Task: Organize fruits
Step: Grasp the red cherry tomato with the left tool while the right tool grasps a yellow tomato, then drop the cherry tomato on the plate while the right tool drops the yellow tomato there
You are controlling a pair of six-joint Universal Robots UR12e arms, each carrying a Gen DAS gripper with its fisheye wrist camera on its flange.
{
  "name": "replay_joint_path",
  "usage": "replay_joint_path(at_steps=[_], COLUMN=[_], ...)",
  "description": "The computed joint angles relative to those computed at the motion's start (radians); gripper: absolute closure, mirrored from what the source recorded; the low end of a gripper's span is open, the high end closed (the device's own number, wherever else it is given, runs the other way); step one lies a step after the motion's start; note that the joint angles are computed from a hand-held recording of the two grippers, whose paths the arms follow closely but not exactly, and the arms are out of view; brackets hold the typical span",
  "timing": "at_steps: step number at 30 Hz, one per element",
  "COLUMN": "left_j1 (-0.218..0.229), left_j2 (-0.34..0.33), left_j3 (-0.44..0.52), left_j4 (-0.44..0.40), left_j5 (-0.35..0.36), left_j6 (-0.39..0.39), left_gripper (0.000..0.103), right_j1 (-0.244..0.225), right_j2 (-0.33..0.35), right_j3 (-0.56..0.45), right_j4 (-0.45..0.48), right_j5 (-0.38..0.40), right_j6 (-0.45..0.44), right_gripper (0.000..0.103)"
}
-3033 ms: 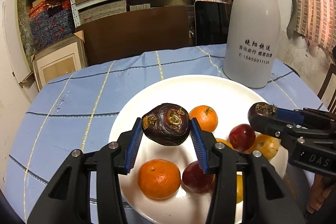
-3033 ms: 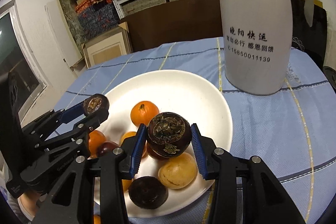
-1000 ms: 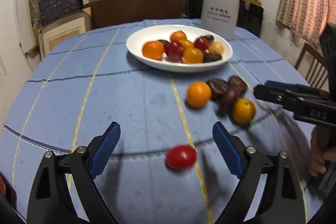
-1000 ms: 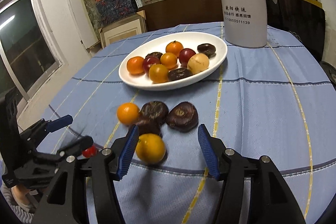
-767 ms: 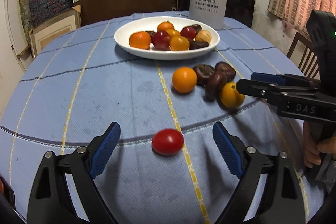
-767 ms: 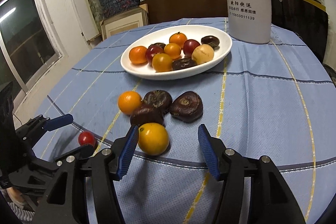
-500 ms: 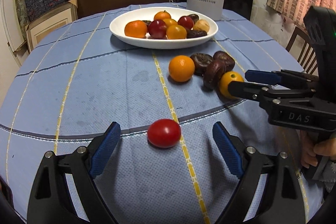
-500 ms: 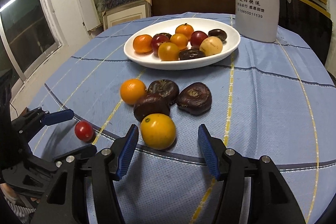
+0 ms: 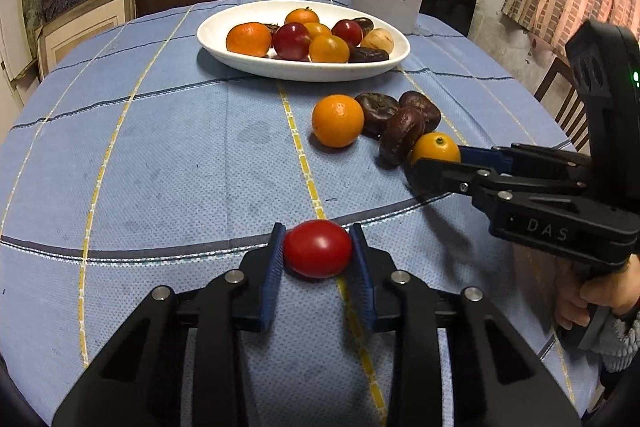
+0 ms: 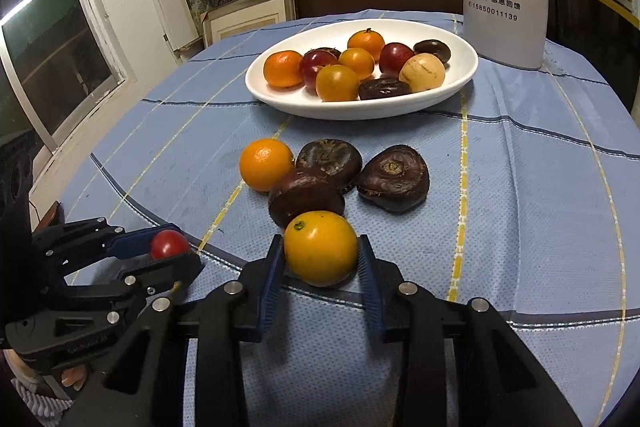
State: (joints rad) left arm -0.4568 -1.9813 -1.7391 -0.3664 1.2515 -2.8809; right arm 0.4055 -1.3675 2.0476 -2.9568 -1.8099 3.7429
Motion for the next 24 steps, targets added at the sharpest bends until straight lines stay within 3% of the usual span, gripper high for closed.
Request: replay_joint_path(at_steps=[13, 18, 24], left_j1=[0.005, 0.003, -0.009], left_j2=[0.011, -0.005, -0.053], left_j3=[0.004, 0.082, 0.201], left_j4=[0.087, 0.078, 0.061], left_j5=[-0.007, -0.002, -0.008], left_j6=[-0.047, -0.052, -0.074], left_gripper=[0.072, 0.072, 0.072], right_j1=[0.007, -0.022, -0.063], right_j2=[-0.038, -0.079, -0.116], right_j3=[0.05, 0.06, 0.027], right_j4=[-0.112, -0.13, -0.108], right_j5=[-0.067, -0.066, -0.12], right_j6=[0.049, 0.055, 0.017], right_gripper=[0.066, 0.066, 0.067])
